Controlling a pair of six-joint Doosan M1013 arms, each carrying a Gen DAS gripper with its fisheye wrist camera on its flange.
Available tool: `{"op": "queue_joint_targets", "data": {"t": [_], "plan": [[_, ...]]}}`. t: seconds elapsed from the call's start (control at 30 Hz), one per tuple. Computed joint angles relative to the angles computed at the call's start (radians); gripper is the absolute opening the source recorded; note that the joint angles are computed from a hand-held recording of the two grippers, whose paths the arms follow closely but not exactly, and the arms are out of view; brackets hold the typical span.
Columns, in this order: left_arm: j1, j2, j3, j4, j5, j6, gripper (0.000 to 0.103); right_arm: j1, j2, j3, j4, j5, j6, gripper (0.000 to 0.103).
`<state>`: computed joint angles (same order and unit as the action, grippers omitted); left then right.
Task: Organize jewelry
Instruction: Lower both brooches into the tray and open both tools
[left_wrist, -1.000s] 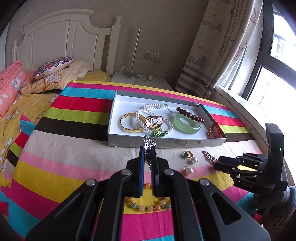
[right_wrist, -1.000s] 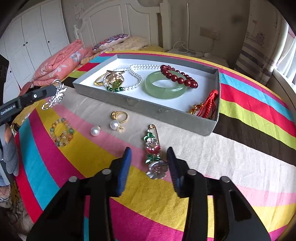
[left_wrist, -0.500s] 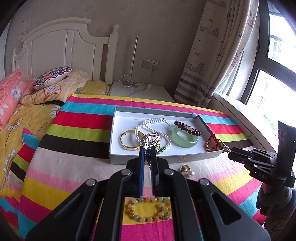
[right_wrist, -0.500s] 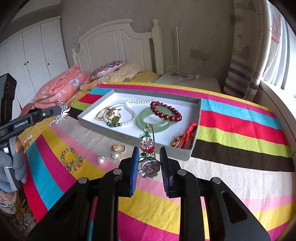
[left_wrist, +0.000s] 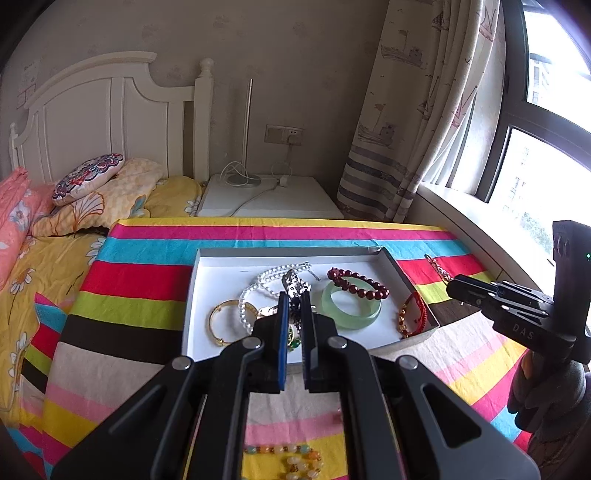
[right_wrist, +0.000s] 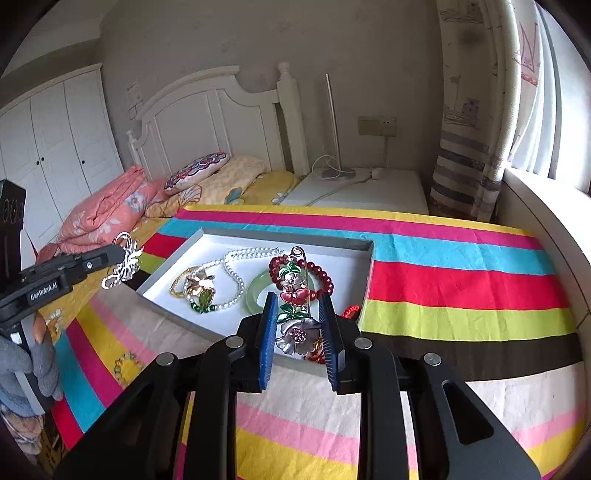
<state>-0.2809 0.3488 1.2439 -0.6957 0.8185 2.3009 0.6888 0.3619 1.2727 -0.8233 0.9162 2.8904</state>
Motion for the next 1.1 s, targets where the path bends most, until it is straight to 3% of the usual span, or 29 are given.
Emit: {"op": "queue_joint_targets", "data": {"t": [0.23, 0.47, 0.93, 1.0, 1.07, 1.1], "plan": [[-0.062, 0.072, -0.103, 0.137, 0.004, -0.117, 0.006, -0.052, 0.047, -0.060, 0.080, -0.009, -0.020, 0.024], [-0.114, 0.147, -0.193, 0.336, 0.017, -0.249, 0.006, -0.083, 0.123, -0.168, 0.146, 0.084, -0.108, 0.024], [-0.138, 0.179, -0.211, 0.456, 0.006, -0.330, 0.008, -0.103, 0.160, -0.206, 0.188, 0.126, -0.135, 0.024], [-0.137, 0.177, -0.208, 0.462, -0.001, -0.335, 0.021, -0.102, 0.156, -0.195, 0.181, 0.117, -0.122, 0.026], [-0.135, 0.167, -0.189, 0.468, -0.038, -0.342, 0.054, -0.101, 0.149, -0.182, 0.180, 0.101, -0.104, 0.032], [-0.134, 0.160, -0.176, 0.471, -0.058, -0.345, 0.057, -0.100, 0.143, -0.172, 0.175, 0.093, -0.088, 0.035]]}}
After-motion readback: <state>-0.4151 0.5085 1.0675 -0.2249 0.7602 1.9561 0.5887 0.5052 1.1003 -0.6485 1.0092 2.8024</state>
